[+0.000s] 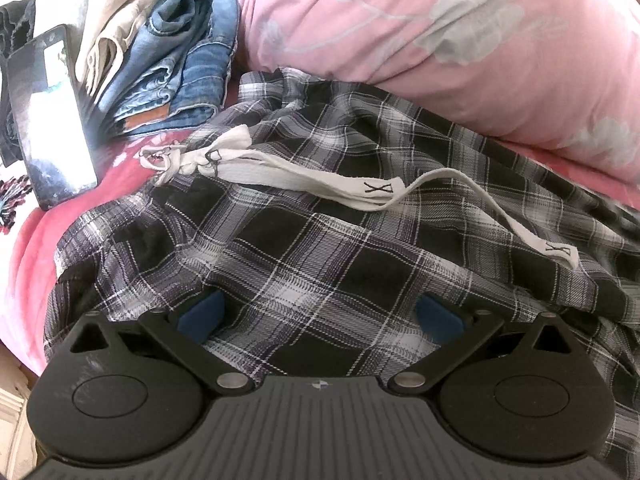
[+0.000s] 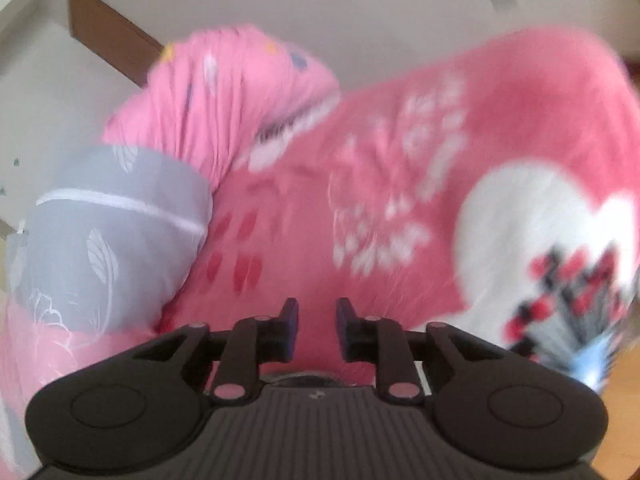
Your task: Fold clothes
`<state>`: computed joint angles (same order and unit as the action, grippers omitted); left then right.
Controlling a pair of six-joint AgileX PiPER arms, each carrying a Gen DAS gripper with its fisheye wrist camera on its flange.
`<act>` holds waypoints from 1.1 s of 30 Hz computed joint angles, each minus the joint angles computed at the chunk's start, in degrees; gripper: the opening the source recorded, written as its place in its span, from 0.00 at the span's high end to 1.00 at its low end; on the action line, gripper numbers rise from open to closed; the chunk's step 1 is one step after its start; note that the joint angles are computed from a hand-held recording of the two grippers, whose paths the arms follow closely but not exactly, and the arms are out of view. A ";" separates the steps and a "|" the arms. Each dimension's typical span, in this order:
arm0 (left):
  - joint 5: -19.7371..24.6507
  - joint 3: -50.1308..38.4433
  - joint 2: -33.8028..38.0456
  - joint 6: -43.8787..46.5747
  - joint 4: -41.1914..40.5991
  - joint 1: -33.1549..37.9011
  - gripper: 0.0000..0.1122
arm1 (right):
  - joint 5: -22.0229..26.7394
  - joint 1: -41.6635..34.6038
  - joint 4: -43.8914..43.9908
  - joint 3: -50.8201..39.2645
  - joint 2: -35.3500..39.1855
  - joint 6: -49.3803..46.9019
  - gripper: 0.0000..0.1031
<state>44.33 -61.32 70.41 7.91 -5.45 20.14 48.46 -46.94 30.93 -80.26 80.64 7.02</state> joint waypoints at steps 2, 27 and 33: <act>0.00 -0.11 0.20 0.32 -0.08 0.06 0.08 | 1.17 5.32 -4.86 -1.58 -1.99 -5.43 0.76; -1.76 0.52 0.02 -0.75 1.13 -0.95 0.08 | 11.69 10.66 -5.14 -40.41 27.13 -5.71 0.70; -2.06 1.72 -1.82 2.07 -1.23 0.82 0.08 | 11.39 7.33 -2.50 -37.59 23.31 -3.08 0.49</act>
<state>42.27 -59.60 68.60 9.98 -6.68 20.96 59.85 -39.61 28.43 -117.85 103.95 3.95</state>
